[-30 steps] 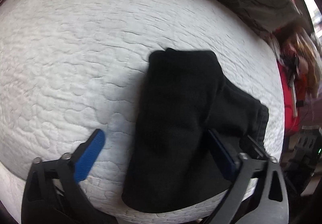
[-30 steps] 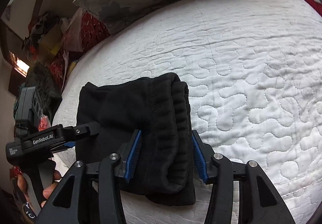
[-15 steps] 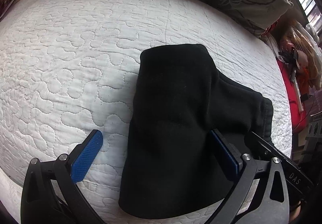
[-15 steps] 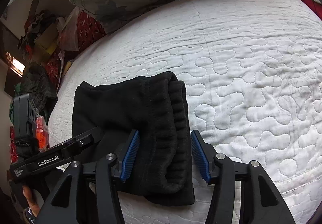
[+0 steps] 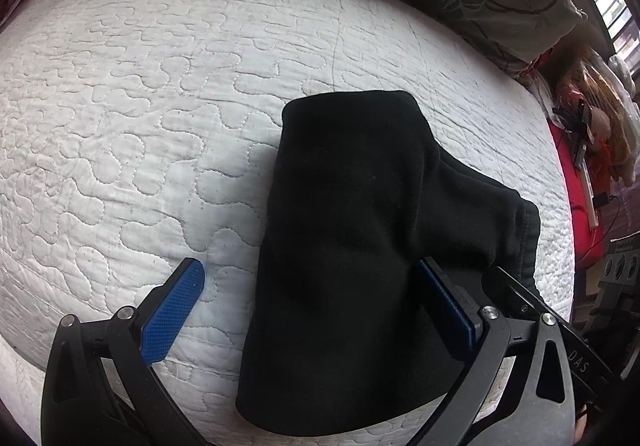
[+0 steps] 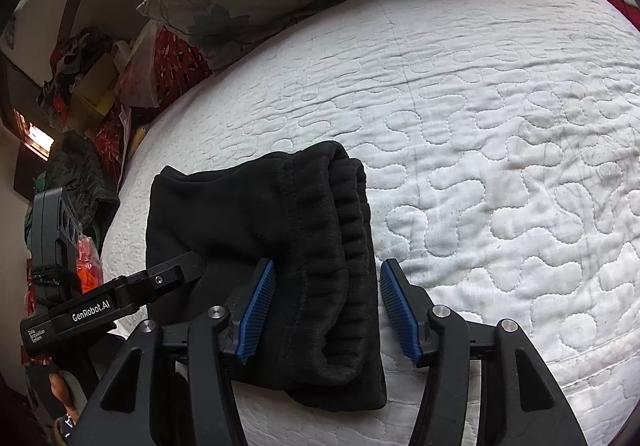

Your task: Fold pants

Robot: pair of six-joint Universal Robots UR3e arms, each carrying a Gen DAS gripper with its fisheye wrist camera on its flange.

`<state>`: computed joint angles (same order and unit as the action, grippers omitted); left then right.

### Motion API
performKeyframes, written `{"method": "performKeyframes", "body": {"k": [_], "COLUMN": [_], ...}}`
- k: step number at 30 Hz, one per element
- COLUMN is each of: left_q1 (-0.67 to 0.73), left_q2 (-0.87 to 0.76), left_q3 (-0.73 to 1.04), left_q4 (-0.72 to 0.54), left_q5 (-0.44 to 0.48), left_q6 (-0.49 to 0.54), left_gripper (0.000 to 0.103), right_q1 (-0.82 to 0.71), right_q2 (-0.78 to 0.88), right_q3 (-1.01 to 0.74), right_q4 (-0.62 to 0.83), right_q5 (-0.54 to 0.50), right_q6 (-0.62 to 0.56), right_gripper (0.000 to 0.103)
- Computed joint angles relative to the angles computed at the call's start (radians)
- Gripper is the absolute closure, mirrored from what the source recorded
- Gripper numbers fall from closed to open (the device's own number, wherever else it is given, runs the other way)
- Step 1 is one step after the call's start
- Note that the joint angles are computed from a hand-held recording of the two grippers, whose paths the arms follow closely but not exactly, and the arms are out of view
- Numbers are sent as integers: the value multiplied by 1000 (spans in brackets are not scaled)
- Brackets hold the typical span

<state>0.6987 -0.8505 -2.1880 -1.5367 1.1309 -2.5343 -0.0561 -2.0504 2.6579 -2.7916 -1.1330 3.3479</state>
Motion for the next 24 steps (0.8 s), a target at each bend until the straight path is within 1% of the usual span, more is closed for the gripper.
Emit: {"method": "performKeyframes", "body": {"k": [4, 5, 6, 7, 8, 9, 10, 11, 13, 16, 17, 19, 22, 23, 24], "left_q1": [-4, -23, -21, 0, 18, 43, 65, 72, 81, 118, 148, 160, 182, 198, 204], "left_q2": [-9, -28, -29, -22, -18, -19, -37, -61, -85, -105, -105, -115, -74, -68, -77], "left_q3": [13, 21, 27, 36, 49, 70, 102, 134, 164, 202, 217, 242, 262, 264, 274], "left_q4": [-12, 2, -3, -27, -57, -108, -167, -203, -231, -296, -333, -351, -357, -356, -351], "left_q5": [4, 5, -1, -12, -26, -44, -67, -72, -77, -87, -88, -87, -87, -89, -94], "left_q6": [3, -7, 4, 35, 61, 97, 129, 132, 129, 157, 185, 190, 204, 220, 223], "left_gripper": [0, 0, 2, 9, 21, 31, 52, 56, 62, 65, 65, 65, 65, 68, 69], "right_q1": [21, 32, 38, 39, 53, 86, 110, 121, 130, 130, 130, 140, 159, 160, 163], "right_q2": [18, 22, 27, 22, 26, 39, 47, 48, 36, 17, 10, 1, 1, 5, 18], "right_q3": [-21, -26, -27, -17, -18, -24, -28, -29, -34, -48, -53, -66, -87, -97, -112], "right_q4": [0, -4, -14, -34, -51, -80, -101, -111, -112, -87, -79, -71, -73, -74, -76], "right_q5": [-19, -32, -36, -24, -38, -77, -106, -118, -130, -128, -127, -131, -140, -135, -135], "right_q6": [10, 11, 11, -2, 0, 10, 19, 28, 53, 65, 64, 72, 91, 98, 104], "right_gripper": [48, 49, 52, 58, 60, 62, 63, 66, 68, 70, 71, 72, 73, 73, 73]}}
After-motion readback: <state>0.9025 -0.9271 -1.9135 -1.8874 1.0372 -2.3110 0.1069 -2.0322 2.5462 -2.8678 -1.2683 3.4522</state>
